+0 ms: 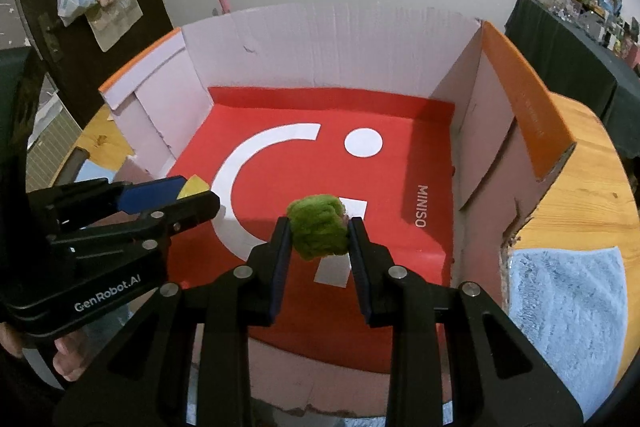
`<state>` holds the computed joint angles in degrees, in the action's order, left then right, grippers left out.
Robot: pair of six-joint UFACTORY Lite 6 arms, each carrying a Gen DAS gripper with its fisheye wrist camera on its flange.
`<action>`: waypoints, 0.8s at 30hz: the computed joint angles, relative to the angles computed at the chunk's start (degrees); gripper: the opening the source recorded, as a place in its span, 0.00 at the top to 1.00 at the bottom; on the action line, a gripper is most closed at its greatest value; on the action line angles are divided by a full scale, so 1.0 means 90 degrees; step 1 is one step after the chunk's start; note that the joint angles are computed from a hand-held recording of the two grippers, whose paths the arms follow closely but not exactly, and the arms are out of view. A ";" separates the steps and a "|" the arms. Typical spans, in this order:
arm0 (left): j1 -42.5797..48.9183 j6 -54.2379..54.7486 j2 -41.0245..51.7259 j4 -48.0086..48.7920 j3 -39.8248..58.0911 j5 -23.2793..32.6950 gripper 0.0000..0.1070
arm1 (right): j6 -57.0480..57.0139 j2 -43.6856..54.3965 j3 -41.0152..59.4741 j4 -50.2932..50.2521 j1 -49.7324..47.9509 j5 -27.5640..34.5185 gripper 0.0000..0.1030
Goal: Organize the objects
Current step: 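Carry the yellow lid and green yarn ball into the red-lined box with both tools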
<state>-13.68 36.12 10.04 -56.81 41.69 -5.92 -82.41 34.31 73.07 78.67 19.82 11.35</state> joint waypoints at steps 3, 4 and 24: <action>0.0015 0.0231 0.0145 -0.0250 0.0080 0.0001 0.69 | 0.0499 0.0142 0.0146 -0.0510 -0.0028 0.0029 0.74; 0.0015 0.0312 0.0162 -0.0326 0.0081 -0.0002 0.69 | 0.0641 0.0152 0.0157 -0.0653 -0.0033 0.0027 0.74; 0.0180 -0.0605 0.0212 0.0668 0.0023 0.0143 0.69 | 0.2007 0.0329 0.0247 -0.2112 -0.0073 -0.0025 0.74</action>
<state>-12.06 30.68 11.94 -50.79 41.90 -4.64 -64.35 37.27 75.29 59.66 19.17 11.13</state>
